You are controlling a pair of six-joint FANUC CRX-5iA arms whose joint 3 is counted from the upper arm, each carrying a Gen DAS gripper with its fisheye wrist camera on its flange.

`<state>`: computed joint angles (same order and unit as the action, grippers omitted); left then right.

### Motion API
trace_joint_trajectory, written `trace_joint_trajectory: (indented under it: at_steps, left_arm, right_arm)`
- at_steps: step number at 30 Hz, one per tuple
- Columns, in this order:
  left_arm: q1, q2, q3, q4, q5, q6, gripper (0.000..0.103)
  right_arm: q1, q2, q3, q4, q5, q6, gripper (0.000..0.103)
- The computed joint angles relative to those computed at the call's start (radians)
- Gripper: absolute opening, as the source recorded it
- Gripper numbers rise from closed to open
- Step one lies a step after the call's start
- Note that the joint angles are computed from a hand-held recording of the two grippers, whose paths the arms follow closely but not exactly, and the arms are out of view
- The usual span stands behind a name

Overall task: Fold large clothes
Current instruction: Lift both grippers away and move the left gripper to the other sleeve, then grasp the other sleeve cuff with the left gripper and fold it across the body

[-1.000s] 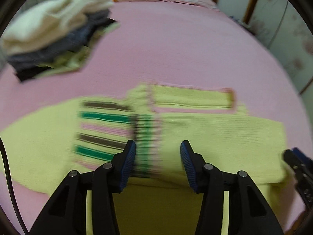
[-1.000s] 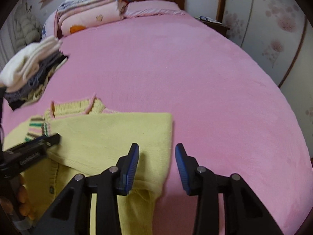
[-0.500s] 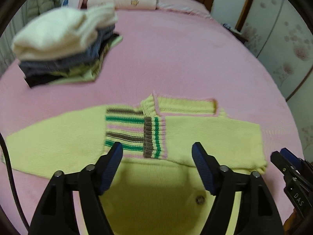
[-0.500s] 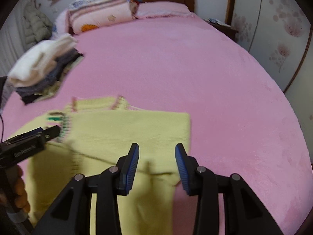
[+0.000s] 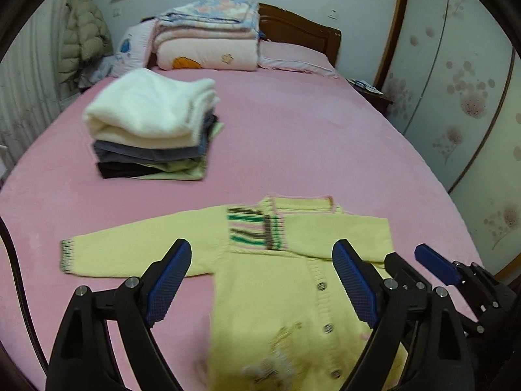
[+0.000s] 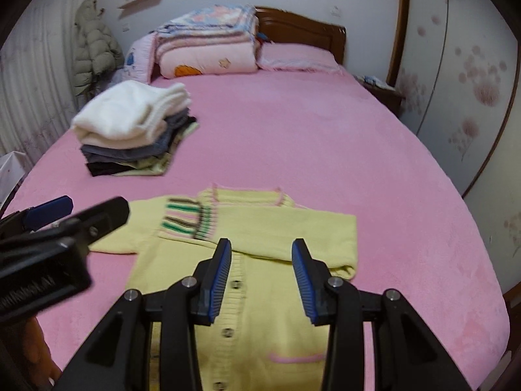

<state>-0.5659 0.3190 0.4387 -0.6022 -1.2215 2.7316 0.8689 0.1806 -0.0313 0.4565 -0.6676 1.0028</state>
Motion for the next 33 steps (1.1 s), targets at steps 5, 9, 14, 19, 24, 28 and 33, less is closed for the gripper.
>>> trace_joint_trajectory:
  at_steps: [5, 9, 14, 19, 24, 28, 33]
  left_arm:
    - [-0.027, -0.064, -0.048, -0.033, -0.09, 0.04, 0.088]
    - [-0.021, -0.125, -0.128, -0.036, -0.09, 0.076, 0.088]
    - [0.011, -0.228, -0.287, -0.032, -0.025, 0.189, 0.088]
    - [0.075, -0.322, -0.459, -0.006, 0.057, 0.288, 0.088]
    - [0.165, -0.417, -0.643, 0.031, 0.198, 0.397, 0.088]
    - [0.287, -0.536, -0.866, 0.084, 0.439, 0.54, 0.088]
    - [0.4, -0.58, -1.018, 0.13, 0.626, 0.611, 0.084]
  right_arm:
    - [0.048, -0.033, -0.02, 0.014, 0.0, -0.024, 0.041]
    - [0.076, -0.042, -0.024, 0.027, -0.002, -0.046, 0.042]
    - [0.101, -0.038, -0.037, 0.075, 0.026, -0.099, 0.042]
    - [0.123, -0.005, -0.023, 0.066, 0.054, -0.087, 0.042]
    - [0.149, 0.062, 0.037, 0.024, 0.02, -0.043, 0.041]
    - [0.171, 0.117, 0.079, -0.009, 0.006, -0.001, 0.041]
    - [0.191, 0.177, 0.139, -0.072, -0.02, 0.072, 0.041]
